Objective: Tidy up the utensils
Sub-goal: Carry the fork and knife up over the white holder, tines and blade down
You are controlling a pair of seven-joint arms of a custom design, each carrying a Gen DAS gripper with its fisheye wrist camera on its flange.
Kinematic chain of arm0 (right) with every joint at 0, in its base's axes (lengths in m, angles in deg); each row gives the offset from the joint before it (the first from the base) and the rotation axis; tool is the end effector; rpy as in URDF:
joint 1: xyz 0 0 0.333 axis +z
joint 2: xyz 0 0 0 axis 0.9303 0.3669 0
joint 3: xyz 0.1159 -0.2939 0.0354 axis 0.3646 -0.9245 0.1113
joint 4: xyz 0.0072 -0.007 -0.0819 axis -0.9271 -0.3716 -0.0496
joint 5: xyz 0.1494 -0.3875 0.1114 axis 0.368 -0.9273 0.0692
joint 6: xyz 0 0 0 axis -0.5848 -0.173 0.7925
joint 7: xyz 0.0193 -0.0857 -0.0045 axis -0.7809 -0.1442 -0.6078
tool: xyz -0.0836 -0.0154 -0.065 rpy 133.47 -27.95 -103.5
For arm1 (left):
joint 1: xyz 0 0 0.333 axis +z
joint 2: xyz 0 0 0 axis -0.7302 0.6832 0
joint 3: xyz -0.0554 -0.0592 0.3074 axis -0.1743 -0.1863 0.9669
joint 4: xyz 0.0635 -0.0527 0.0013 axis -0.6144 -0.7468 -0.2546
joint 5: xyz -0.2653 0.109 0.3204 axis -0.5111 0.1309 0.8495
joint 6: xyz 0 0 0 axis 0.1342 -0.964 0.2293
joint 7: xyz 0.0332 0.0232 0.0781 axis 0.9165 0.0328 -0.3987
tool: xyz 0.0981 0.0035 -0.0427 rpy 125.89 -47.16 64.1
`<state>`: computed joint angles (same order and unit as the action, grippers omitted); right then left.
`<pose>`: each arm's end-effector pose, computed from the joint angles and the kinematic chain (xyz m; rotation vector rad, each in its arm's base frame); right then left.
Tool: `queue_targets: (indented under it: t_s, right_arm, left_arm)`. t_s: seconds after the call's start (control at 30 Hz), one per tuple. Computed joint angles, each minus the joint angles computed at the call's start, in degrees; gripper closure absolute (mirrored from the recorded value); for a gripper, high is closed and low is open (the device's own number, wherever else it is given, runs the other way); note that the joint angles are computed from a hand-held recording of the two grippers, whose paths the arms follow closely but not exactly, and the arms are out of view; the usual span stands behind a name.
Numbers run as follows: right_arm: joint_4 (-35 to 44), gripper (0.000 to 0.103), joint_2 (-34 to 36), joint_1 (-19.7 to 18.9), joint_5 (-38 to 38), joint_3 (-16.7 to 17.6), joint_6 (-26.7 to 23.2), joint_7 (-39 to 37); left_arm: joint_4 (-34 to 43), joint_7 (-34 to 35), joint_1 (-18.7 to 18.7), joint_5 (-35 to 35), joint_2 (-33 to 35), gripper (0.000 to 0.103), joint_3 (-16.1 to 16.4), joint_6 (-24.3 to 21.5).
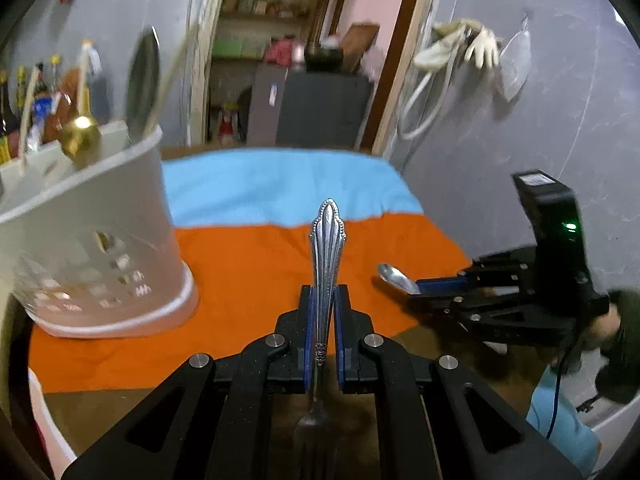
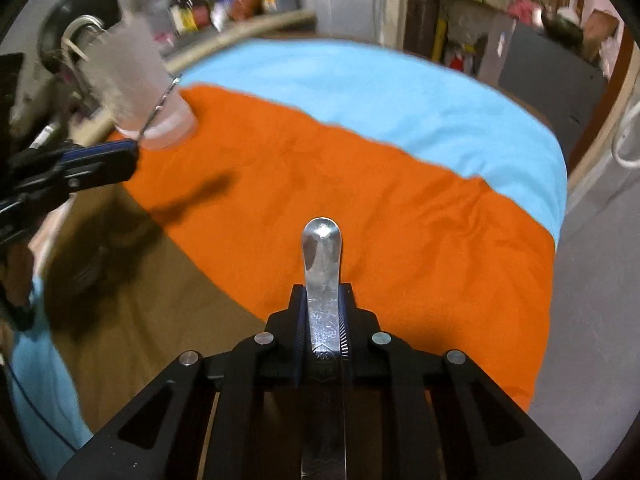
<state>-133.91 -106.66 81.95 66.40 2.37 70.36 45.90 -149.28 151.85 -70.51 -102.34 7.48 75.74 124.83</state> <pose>0.4792 0.1618 0.5303 -2.0351 1.5440 -0.3902 0.5072 -0.3071 0.5361 -1.2235 2.3457 -1.3062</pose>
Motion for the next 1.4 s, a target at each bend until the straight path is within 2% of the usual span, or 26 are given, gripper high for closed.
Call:
queue_targets:
  t_s: [0.17, 0.23, 0.47, 0.6, 0.7, 0.83, 0.93, 1.07, 1.13, 1.23, 1.4]
  right_arm:
    - [-7.6, 0.090, -5.0, 1.4, 3.8, 2.4, 18.7, 5.7]
    - [-8.9, 0.090, -5.1, 0.8, 3.6, 4.2, 23.9, 7.8]
    - [-6.6, 0.090, -2.2, -2.2, 1.5, 9.3, 35.4, 11.2]
    - [-5.0, 0.090, -1.0, -4.6, 2.2, 12.4, 40.2, 11.2]
    - [-3.0, 0.090, 0.7, -5.5, 3.9, 14.1, 43.4, 10.0]
    - [-0.7, 0.090, 2.8, -4.3, 6.7, 14.3, 46.5, 7.9]
    - [1.2, 0.090, 5.1, -0.2, 7.7, 11.1, 50.1, 7.5]
    - [5.0, 0.090, 8.6, 7.1, 5.9, 4.6, 54.1, 9.1]
    - [6.9, 0.089, 10.1, 9.1, 5.4, 2.9, 55.3, 9.7]
    - [10.8, 0.089, 13.1, 9.3, 7.4, 3.7, 57.2, 7.6]
    - [18.4, 0.089, 18.8, 9.8, 16.1, 6.5, 59.8, -3.6]
  left_arm:
    - [-1.9, 11.7, -3.2, -13.2, -2.7, 0.097, 2.1, 5.3]
    - [-2.1, 14.1, -3.8, -15.4, -3.1, 0.097, 2.2, 6.8]
    - [-2.2, 23.3, -5.1, -24.9, -4.6, 0.097, 3.2, 9.7]
    - [-1.8, 29.3, -5.2, -31.2, -5.9, 0.097, 3.5, 10.8]
    - [-1.7, 31.0, -4.3, -32.9, -6.9, 0.097, 3.1, 10.9]
    - [-1.8, 30.5, -3.1, -32.2, -8.2, 0.097, 3.1, 10.6]
    - [-2.3, 27.4, -2.7, -29.0, -9.4, 0.097, 3.3, 10.7]
    - [-3.2, 23.1, -3.2, -24.3, -11.7, 0.097, 5.1, 10.9]
    - [-3.1, 20.9, -3.3, -21.7, -12.3, 0.097, 6.0, 11.5]
    - [-2.1, 17.9, -3.5, -18.4, -12.3, 0.097, 7.7, 12.2]
    - [0.3, 14.1, -4.3, -13.8, -11.0, 0.097, 10.8, 13.7]
